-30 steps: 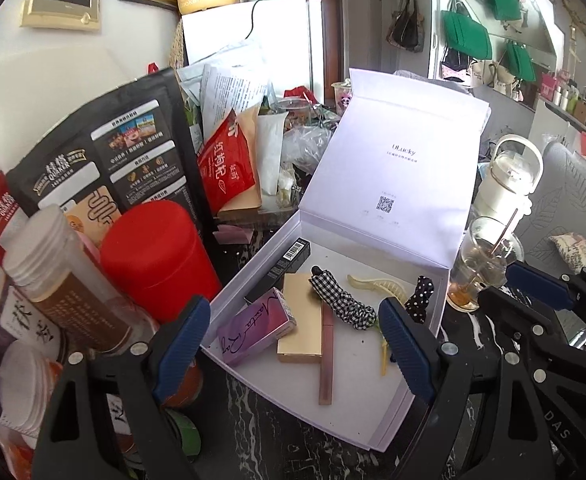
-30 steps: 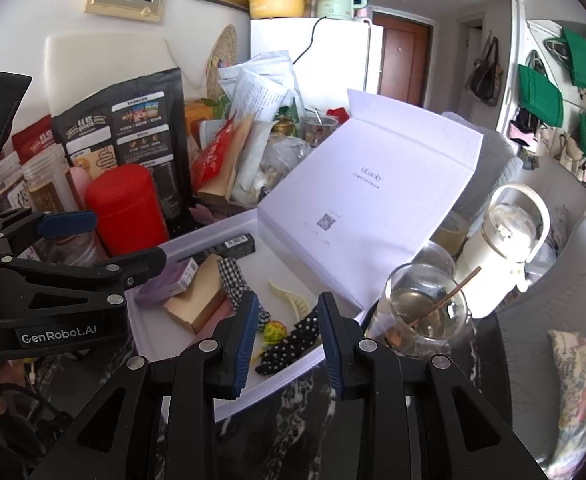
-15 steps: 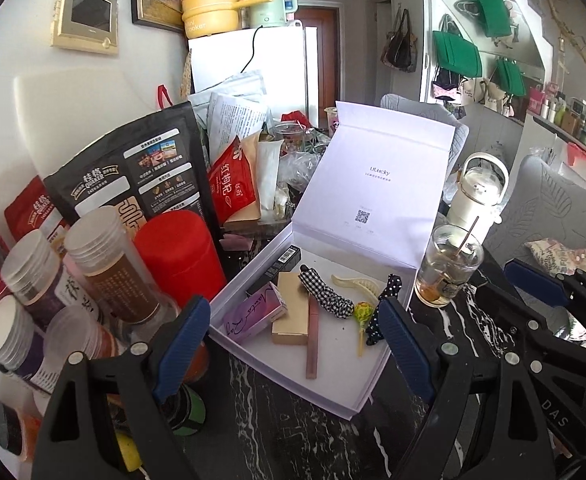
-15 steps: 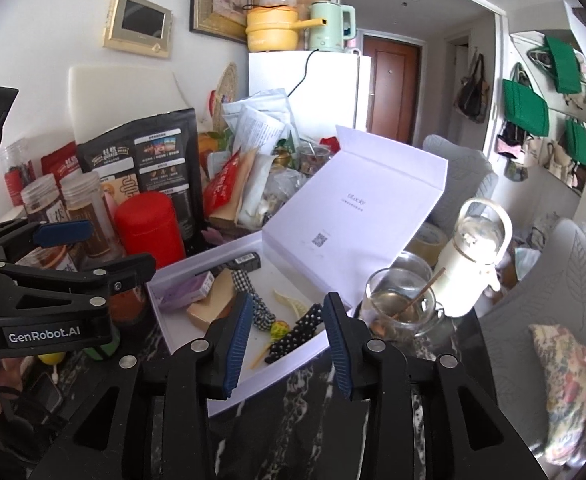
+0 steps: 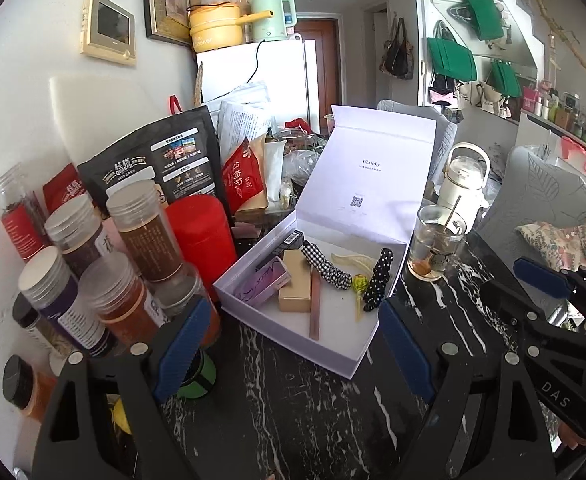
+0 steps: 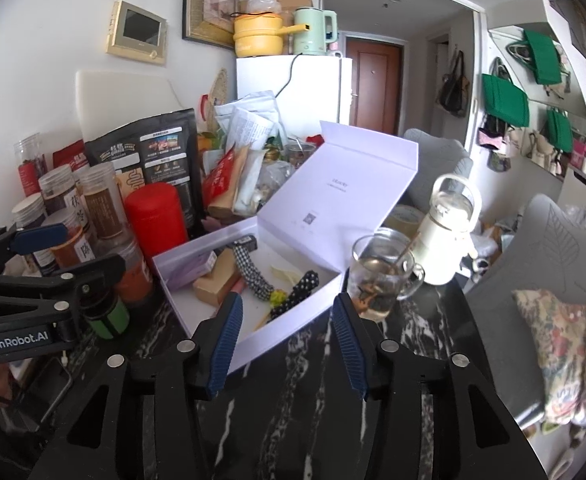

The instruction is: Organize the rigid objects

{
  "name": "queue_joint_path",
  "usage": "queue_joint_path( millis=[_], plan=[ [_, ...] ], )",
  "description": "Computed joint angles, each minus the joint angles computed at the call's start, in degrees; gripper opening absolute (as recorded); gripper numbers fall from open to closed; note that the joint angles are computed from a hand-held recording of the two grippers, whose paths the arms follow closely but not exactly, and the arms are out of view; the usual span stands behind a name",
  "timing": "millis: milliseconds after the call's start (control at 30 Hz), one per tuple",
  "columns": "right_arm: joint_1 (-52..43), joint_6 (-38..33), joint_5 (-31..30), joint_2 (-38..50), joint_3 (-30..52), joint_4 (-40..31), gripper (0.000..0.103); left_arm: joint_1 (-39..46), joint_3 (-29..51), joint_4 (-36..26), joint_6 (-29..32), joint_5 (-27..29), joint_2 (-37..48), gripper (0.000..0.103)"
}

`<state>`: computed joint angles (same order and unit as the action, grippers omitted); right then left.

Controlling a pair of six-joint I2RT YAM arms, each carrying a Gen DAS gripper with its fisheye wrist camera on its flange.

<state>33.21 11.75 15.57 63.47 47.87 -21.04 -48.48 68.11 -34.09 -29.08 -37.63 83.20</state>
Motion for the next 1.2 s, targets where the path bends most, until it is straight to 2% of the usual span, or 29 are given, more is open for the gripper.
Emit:
queue_joint_path(
  millis=[133, 200, 667, 900, 1200],
  plan=[
    [2.2, 2.6, 2.0, -2.1, -2.2, -1.5, 0.048, -1.8, -2.5, -0.3, -1.9, -0.2, -1.8, 0.087],
    [3.7, 3.7, 4.0, -3.2, -3.4, -2.2, 0.055, -2.6, -3.5, -0.2, -2.7, -0.2, -2.0, 0.087],
    [9.7, 10.1, 8.4, -7.6, -8.6, -6.6, 0.055, -6.2, -9.5, -1.4, -9.9, 0.8, -3.2, 0.087],
    [11.3, 10.8, 9.3, -8.2, -8.8, -7.2, 0.055, -6.9, -9.8, -2.8, -10.9, -0.9, -4.1, 0.087],
    [12.3, 11.0, 10.1, -7.7, -7.9, -7.9, 0.055, -6.1, -10.6, -2.2, -10.4, 1.1, -4.5, 0.087]
  ],
)
